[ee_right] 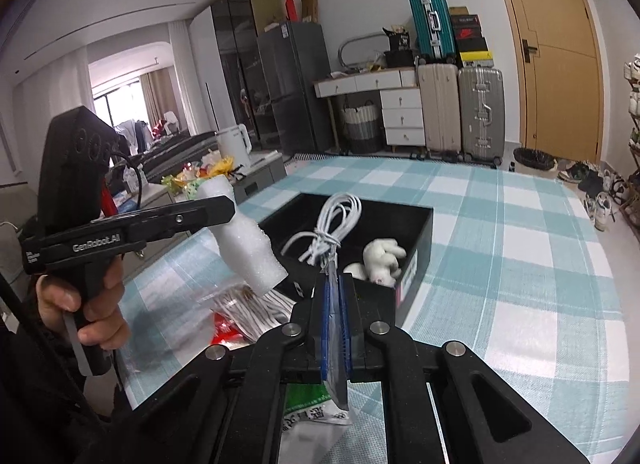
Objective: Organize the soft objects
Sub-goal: 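Carry the foam sleeve and packet over the black box with both grippers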
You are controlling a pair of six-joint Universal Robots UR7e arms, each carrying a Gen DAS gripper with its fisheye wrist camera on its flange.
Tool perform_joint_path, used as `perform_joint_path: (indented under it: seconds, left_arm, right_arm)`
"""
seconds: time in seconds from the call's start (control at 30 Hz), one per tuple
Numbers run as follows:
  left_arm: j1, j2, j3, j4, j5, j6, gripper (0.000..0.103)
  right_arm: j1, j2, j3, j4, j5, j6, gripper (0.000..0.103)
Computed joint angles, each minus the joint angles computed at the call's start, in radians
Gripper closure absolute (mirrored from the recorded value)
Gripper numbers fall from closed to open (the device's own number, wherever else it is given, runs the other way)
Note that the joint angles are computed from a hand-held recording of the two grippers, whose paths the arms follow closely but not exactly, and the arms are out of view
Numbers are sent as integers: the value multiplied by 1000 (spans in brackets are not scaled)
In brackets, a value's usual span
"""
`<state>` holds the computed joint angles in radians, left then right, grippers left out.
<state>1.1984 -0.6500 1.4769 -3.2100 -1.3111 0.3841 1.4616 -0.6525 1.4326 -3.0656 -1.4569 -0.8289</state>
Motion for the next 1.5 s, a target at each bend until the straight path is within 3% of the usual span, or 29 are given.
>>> perform_joint_path:
  seconds: [0.43, 1.5]
  left_arm:
    - [0, 16, -53, -64, 53, 40, 69]
    - [18, 172, -254, -57, 179, 145, 68]
  right_arm:
    - [18, 0, 3, -91, 42, 39, 98]
    - [56, 166, -273, -3, -76, 119, 98]
